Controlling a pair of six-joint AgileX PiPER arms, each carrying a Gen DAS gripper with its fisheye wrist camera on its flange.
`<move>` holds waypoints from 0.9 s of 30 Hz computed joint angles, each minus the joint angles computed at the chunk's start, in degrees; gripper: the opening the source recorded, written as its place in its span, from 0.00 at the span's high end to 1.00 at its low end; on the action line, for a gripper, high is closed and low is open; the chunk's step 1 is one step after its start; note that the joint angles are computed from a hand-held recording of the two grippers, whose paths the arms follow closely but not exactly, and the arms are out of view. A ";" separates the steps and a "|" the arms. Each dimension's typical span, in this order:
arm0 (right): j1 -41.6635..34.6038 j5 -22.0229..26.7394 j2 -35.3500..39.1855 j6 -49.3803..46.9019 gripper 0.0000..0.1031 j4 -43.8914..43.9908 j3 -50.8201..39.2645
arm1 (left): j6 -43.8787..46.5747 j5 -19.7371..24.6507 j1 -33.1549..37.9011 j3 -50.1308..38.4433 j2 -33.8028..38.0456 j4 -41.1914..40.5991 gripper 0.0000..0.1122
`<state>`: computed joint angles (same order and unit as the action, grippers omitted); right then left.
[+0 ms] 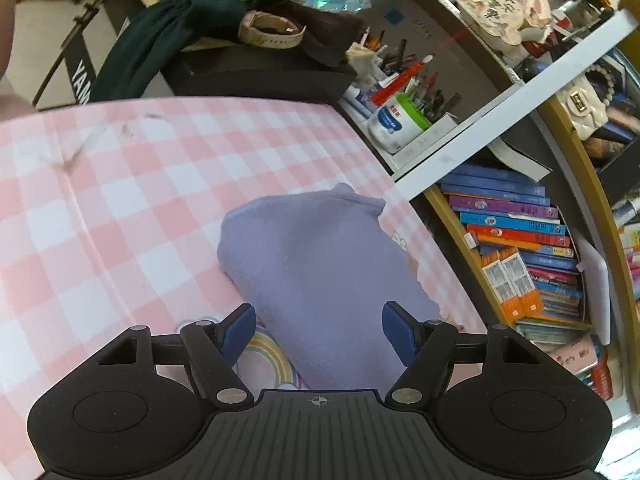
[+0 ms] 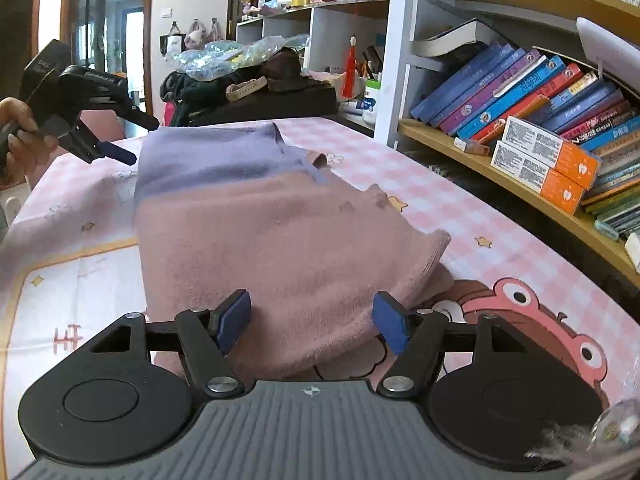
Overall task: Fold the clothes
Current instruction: 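Move the left gripper to the lavender end of the folded sweater, then grasp the lavender end with the left gripper and lift it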
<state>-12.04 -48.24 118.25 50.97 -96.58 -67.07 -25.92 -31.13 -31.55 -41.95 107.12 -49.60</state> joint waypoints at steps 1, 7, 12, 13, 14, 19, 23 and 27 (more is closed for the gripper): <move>-0.11 -0.20 0.29 0.20 0.36 -0.11 -0.28 | 0.70 0.09 -0.22 -0.45 0.27 -1.19 0.38; -0.55 -0.42 0.60 0.58 0.36 0.26 0.05 | -2.35 -2.67 -1.18 -0.69 1.40 -1.85 0.41; -0.75 -0.49 0.19 0.52 0.36 0.32 0.60 | -9.84 -5.09 -1.28 0.78 2.15 -0.91 0.41; -0.72 -0.49 0.25 0.64 0.36 0.29 0.51 | -9.45 -4.97 -1.21 0.66 2.30 -1.62 0.41; -0.70 -0.50 0.32 0.76 0.36 0.25 0.43 | -9.14 -4.65 -0.99 0.50 2.44 -1.99 0.41; -0.71 -0.60 0.59 2.40 0.36 -0.68 -0.26 | -8.24 -4.08 -0.07 -0.74 3.26 -2.66 0.42; -0.84 -0.77 1.01 4.81 0.34 -1.83 -1.11 | -3.38 -3.14 0.11 -3.05 4.29 -7.46 0.57; -0.90 -0.66 0.96 5.07 0.34 -1.89 -0.92 | 1.60 -3.10 -0.46 -4.27 5.20 -12.01 0.79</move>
<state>-12.94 -48.90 119.21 56.04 -98.47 -67.99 -24.32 -34.23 -32.00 -46.22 112.32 -61.62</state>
